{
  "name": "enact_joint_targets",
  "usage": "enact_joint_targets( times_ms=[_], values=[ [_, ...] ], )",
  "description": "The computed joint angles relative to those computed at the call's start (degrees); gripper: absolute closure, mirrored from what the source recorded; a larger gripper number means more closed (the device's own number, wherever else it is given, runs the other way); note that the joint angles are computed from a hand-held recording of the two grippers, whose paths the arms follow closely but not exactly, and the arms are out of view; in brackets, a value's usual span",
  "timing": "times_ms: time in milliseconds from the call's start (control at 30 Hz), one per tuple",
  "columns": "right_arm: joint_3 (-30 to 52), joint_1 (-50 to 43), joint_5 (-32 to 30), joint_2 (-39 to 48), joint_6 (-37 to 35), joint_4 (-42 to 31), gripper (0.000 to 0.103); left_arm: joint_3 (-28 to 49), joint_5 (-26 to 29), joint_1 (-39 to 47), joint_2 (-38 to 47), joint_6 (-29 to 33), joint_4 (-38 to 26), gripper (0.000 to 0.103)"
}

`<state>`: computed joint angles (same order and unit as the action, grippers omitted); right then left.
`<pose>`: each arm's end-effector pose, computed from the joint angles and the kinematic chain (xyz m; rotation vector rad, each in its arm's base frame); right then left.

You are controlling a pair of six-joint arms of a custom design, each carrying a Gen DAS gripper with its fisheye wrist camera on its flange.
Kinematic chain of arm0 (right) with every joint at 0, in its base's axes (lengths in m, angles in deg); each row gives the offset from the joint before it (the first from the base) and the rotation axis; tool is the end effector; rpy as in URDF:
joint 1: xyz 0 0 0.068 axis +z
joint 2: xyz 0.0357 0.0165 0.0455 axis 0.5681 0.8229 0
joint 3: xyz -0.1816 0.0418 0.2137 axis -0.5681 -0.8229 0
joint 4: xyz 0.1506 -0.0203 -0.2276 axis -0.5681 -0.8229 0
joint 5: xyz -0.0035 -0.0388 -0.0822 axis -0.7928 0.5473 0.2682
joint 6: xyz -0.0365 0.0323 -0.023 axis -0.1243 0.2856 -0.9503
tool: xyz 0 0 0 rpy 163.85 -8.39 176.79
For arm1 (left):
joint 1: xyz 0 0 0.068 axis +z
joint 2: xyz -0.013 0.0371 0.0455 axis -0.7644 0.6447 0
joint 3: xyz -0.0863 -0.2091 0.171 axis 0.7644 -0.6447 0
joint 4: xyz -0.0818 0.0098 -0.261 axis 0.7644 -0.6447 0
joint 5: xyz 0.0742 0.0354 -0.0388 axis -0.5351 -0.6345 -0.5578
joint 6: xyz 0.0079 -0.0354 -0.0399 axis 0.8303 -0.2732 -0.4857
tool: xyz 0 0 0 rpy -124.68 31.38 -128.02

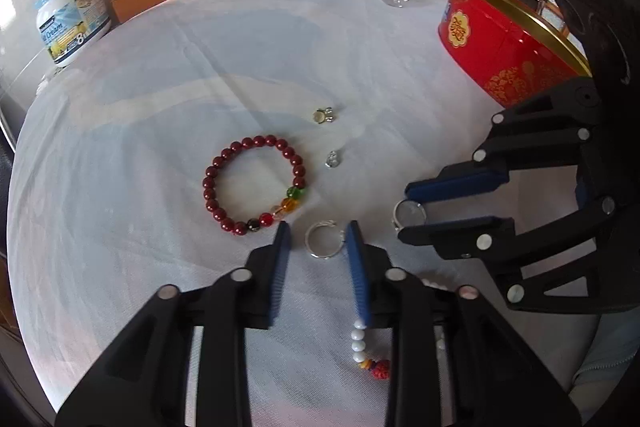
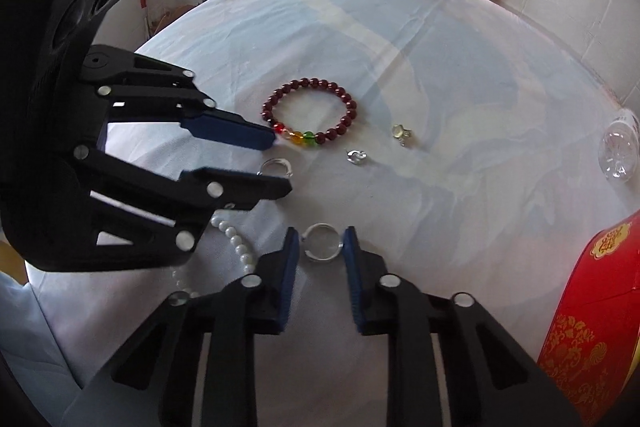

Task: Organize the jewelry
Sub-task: 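Grasp a silver ring with the right tool while the left tool grasps another silver ring, then carry both silver rings over the red tin with both tools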

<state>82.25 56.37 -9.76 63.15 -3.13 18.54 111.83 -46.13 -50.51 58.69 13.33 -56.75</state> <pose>0.3444 0.1500 0.0940 -1.3526 2.3343 0.3946 0.2908 -0.0083 0.0994 0.2961 2.5845 -0.1234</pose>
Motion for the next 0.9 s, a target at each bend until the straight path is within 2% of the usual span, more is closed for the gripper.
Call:
enact_joint_targets(
  times_ms=[133,333,567,800,900],
  values=[
    [-1.0,0.53,0.18,-0.88,-0.24,0.56,0.081,-0.05,-0.31,-0.39,-0.8,0.63,-0.9,0.083],
    [-3.18,-0.49,-2.05,-6.87,1.78,-0.02,0.081,-1.0,-0.56,-0.53,-7.55,-0.25,-4.99,0.083],
    [-9.62,-0.76,-1.01,-16.71,4.78,0.58,0.081,-3.91,-1.94,-1.94,-17.75,-1.37,-8.89,0.083],
    [-18.09,-1.3,1.51,-29.58,9.27,-0.59,0.081,-7.92,0.23,-2.85,-28.75,-1.56,-12.86,0.082],
    [-20.87,-1.1,2.63,-34.28,9.14,-1.61,0.081,-8.52,1.59,-3.13,-32.52,-2.2,-14.77,0.083]
  ],
)
